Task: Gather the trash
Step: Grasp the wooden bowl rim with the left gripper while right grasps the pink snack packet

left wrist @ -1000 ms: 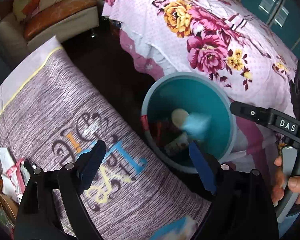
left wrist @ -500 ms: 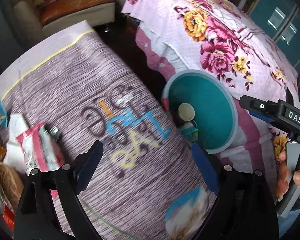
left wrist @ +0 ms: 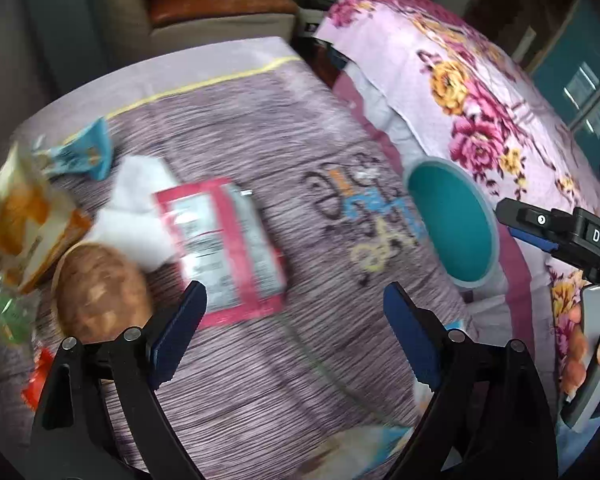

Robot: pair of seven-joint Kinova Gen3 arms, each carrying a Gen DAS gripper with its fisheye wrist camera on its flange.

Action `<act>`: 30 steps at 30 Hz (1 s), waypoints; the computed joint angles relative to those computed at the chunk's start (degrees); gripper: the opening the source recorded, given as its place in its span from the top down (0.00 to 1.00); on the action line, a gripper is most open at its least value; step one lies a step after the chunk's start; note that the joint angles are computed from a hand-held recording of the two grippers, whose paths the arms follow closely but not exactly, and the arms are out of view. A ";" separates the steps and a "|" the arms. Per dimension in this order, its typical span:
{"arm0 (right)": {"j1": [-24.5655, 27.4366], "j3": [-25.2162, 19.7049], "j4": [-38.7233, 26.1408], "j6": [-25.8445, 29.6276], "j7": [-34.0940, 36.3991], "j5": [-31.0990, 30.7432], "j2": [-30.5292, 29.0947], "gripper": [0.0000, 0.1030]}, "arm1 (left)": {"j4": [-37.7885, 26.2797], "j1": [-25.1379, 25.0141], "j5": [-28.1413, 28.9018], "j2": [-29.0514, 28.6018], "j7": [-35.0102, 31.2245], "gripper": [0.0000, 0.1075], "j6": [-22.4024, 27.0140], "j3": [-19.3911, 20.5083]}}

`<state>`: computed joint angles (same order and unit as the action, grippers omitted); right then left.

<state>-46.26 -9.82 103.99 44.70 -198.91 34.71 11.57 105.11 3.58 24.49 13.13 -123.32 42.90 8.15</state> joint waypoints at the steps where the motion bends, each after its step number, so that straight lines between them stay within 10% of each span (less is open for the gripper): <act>1: -0.05 -0.17 -0.80 0.24 0.59 -0.20 0.50 0.26 | 0.26 -1.02 0.66 -0.25 -0.94 0.16 0.16 -0.27; 30: -1.76 4.42 -35.63 7.62 38.51 -20.92 23.93 0.26 | 0.36 -19.51 8.07 3.73 -15.24 0.16 2.90 -5.58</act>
<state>-48.02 -5.40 68.36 52.32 -160.40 13.80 35.50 105.46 -15.94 32.56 16.87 -138.56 45.81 2.57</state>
